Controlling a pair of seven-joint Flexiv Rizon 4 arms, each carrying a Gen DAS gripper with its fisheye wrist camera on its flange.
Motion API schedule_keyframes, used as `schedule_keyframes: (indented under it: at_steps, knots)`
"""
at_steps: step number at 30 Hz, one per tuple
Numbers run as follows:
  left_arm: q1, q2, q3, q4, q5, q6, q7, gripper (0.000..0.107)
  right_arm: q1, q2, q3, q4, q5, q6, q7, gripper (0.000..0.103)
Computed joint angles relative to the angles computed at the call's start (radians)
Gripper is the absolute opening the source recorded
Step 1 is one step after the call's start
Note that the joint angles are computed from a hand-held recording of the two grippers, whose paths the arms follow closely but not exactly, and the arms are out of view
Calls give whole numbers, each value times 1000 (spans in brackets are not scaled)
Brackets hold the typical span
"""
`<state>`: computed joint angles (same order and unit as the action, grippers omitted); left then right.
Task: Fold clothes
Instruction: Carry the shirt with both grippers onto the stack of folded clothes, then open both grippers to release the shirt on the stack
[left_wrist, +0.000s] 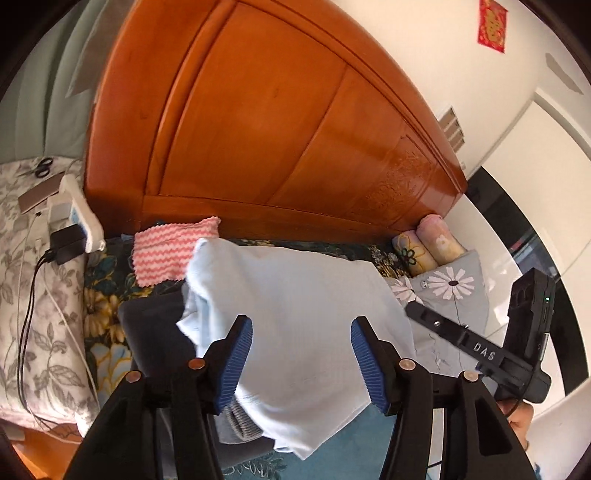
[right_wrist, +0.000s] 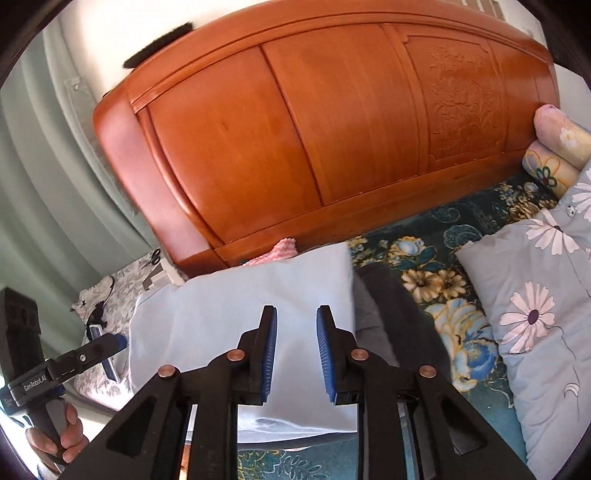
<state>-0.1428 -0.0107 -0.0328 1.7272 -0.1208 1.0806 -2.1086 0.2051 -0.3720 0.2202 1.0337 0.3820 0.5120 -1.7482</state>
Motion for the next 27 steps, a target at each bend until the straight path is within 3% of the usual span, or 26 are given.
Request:
schedule_keyframes:
  at_steps: [3, 5, 10, 15, 18, 23, 26, 27]
  knots:
    - [0, -32, -4, -30, 58, -49, -14, 60, 5, 32, 25, 71, 23, 19, -66, 22]
    - [0, -44, -1, -11, 35, -47, -2, 60, 18, 44, 20, 116, 6, 46, -94, 22]
    - [-6, -60, 4, 11, 34, -26, 14, 60, 16, 16, 8, 127, 16, 37, -46, 22]
    - [-18, -51, 5, -31, 115, -94, -37, 61, 15, 8, 11, 124, 30, 43, -9, 22]
    - [-30, -20, 3, -41, 188, -123, -108, 62, 12, 59, 13, 179, 21, 99, -22, 22]
    - [-50, 37, -26, -27, 313, -169, -237, 77, -2, 194, 24, 336, 71, 220, -108, 23]
    - [-64, 74, -50, 9, 378, -184, -325, 82, 0, 257, 10, 415, 87, 243, -111, 35]
    - [-67, 86, -60, 26, 398, -183, -356, 83, 1, 276, 4, 444, 95, 254, -106, 45]
